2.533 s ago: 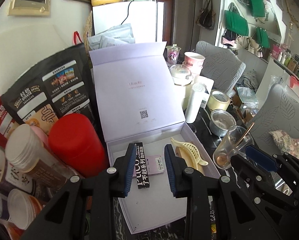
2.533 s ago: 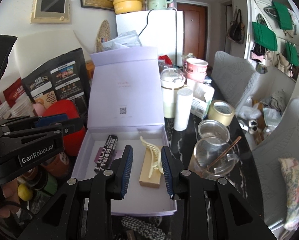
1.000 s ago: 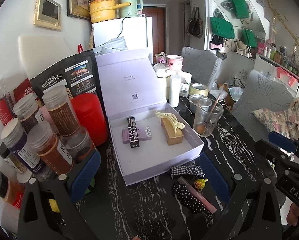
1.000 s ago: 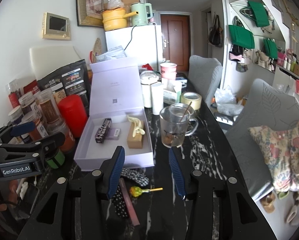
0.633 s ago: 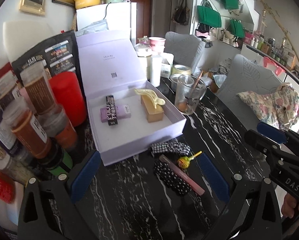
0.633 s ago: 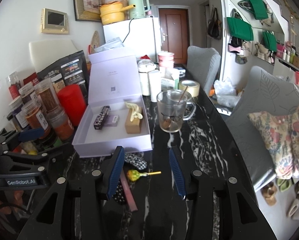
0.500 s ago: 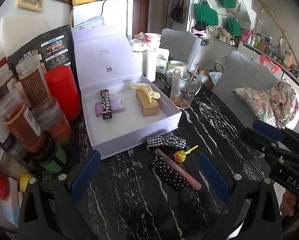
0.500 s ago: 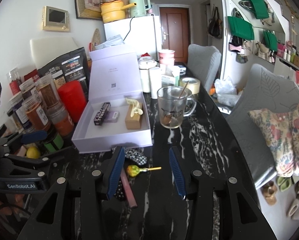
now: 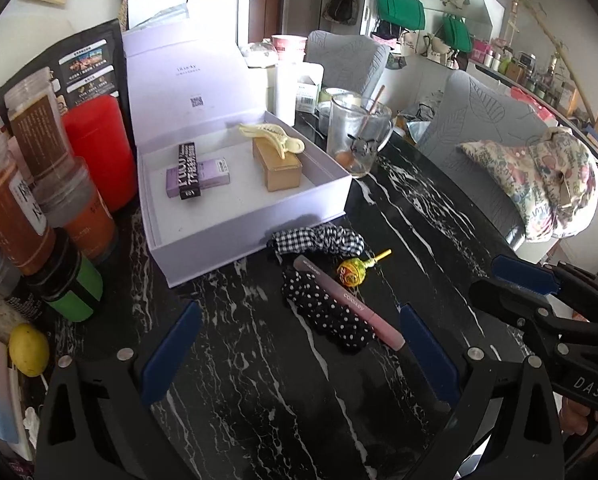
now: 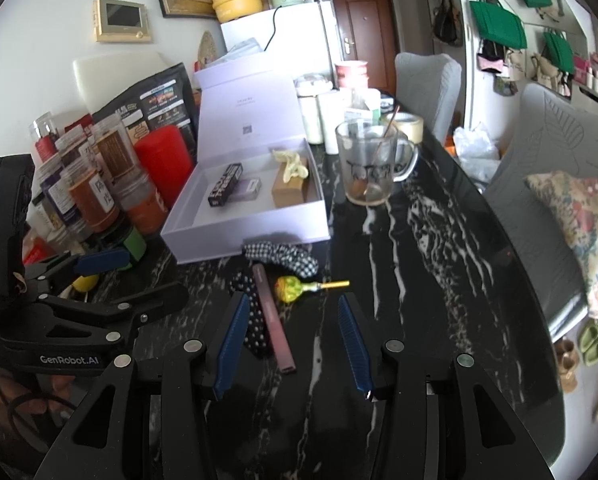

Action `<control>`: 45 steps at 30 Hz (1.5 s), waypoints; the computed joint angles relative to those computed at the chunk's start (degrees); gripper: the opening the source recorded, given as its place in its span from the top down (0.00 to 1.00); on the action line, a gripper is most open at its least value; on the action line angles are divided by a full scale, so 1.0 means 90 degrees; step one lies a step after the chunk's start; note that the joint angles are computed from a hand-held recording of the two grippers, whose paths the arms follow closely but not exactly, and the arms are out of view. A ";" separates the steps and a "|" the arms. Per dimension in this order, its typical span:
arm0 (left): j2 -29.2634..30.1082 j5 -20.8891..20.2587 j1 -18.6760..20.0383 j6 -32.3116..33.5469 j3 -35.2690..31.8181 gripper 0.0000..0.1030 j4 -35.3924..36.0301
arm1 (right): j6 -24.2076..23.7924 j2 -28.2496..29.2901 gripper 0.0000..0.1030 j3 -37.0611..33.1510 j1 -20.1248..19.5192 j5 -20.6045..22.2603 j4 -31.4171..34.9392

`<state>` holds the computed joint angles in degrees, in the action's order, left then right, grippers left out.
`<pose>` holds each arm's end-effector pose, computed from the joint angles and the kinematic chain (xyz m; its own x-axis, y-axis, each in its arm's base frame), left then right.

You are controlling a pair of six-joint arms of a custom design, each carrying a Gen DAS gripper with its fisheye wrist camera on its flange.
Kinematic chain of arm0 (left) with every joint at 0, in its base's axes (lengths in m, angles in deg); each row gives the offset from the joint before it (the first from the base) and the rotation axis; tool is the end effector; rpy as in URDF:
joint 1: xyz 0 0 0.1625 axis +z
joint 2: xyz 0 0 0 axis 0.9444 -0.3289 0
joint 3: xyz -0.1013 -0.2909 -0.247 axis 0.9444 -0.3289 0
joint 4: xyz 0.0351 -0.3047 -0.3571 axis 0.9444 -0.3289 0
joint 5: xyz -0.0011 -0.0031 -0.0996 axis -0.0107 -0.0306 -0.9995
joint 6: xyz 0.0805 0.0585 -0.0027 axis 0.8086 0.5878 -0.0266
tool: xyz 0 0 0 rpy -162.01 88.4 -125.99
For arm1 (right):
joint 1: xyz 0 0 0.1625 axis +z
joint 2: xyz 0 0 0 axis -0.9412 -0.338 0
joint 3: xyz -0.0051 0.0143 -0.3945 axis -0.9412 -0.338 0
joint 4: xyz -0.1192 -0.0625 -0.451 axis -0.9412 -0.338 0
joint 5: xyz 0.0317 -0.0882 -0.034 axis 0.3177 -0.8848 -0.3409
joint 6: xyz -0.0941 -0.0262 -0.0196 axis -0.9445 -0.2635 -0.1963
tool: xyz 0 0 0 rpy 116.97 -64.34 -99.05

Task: Organize rigid objects
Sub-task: 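Move the left tool toward the polka-dot scrunchie while the right tool approaches the pink lip tube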

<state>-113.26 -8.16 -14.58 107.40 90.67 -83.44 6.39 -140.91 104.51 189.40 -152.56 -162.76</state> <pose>-0.1966 -0.6140 0.2654 -0.6164 0.6081 -0.5002 0.7562 0.6344 -0.1607 0.3450 -0.5026 0.1179 -0.8144 0.1569 0.5587 -0.3283 0.6693 -0.6665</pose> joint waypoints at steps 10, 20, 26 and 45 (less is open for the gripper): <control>0.0267 -0.0251 0.0143 -0.0011 0.0052 0.02 0.0038 | 0.0482 -0.0150 0.55 0.0362 -0.0297 0.0219 0.0272; 0.0632 -0.0074 0.0234 -0.0139 -0.0048 0.02 0.0175 | 0.0598 -0.0240 0.55 0.0432 -0.0512 0.0357 0.0345; 0.0801 0.0147 0.0310 -0.0204 -0.0134 0.02 0.0249 | 0.0623 -0.0237 0.55 0.0404 -0.0598 0.0444 0.0456; 0.0778 0.0874 0.0720 -0.0356 -0.0502 0.02 -0.0074 | 0.0491 0.0151 0.55 -0.0044 -0.0741 0.0849 0.0880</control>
